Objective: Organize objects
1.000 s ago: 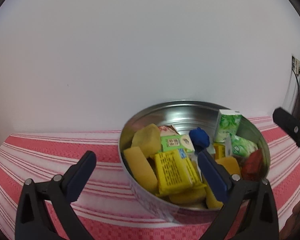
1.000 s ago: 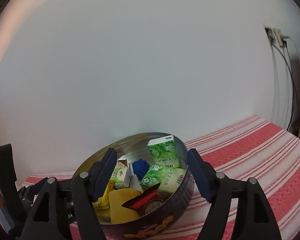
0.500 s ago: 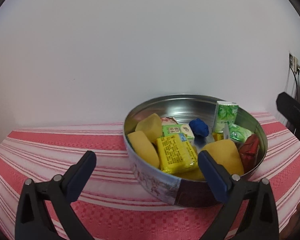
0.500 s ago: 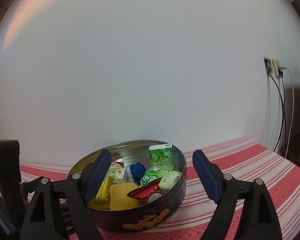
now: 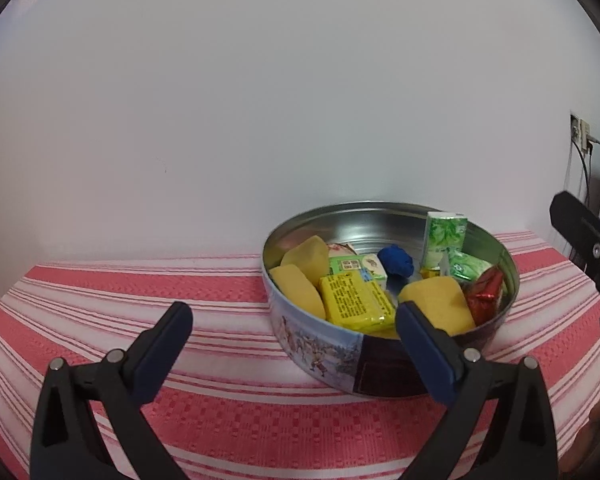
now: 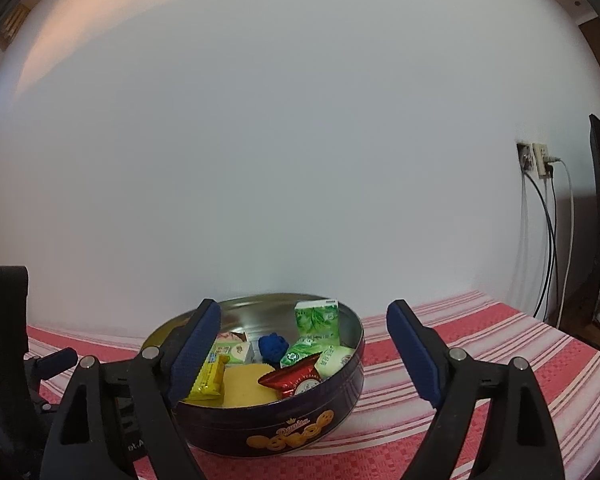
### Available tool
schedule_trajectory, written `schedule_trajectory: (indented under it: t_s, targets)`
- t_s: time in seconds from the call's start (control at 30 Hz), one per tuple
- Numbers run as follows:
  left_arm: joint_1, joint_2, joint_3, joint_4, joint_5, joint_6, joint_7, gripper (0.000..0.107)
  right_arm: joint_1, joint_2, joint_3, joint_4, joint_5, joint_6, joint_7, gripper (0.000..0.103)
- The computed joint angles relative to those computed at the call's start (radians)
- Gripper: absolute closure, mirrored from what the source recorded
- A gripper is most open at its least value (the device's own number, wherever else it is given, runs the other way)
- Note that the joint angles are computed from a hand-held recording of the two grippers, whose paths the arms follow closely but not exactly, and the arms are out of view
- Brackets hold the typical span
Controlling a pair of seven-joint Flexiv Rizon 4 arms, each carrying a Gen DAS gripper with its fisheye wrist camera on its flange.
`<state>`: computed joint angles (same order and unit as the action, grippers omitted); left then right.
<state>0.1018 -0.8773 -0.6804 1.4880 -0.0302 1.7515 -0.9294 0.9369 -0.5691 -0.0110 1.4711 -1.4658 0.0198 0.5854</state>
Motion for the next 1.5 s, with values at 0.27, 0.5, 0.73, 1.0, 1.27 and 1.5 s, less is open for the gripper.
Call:
schedule_trajectory:
  t_s: [0.27, 0.5, 0.73, 1.0, 1.27, 1.5]
  targets:
    - [0.068, -0.008, -0.074, 0.055, 0.067, 0.058, -0.016, 0.004, 0.017, -0.002, 0.003, 0.003, 0.0, -0.033, 0.014, 0.016]
    - [0.099, -0.005, -0.098, 0.078, 0.112, 0.068, -0.054, 0.004, 0.046, -0.022, -0.006, -0.014, -0.014, -0.082, -0.016, 0.016]
    - [0.124, -0.002, -0.115, 0.096, 0.136, 0.08, -0.082, 0.004, 0.052, -0.024, -0.007, -0.01, -0.022, -0.097, -0.018, 0.015]
    - [0.125, -0.003, -0.108, 0.086, 0.149, 0.067, -0.099, 0.004, 0.047, -0.007, 0.007, 0.033, -0.033, -0.105, -0.002, 0.013]
    - [0.111, 0.004, -0.086, 0.082, 0.14, 0.074, -0.091, 0.004, 0.051, 0.002, 0.015, 0.063, -0.054, -0.138, 0.032, 0.008]
    - [0.09, 0.01, -0.054, 0.075, 0.144, 0.089, -0.094, 0.004, 0.038, 0.004, 0.018, 0.062, -0.056, -0.118, 0.038, 0.008]
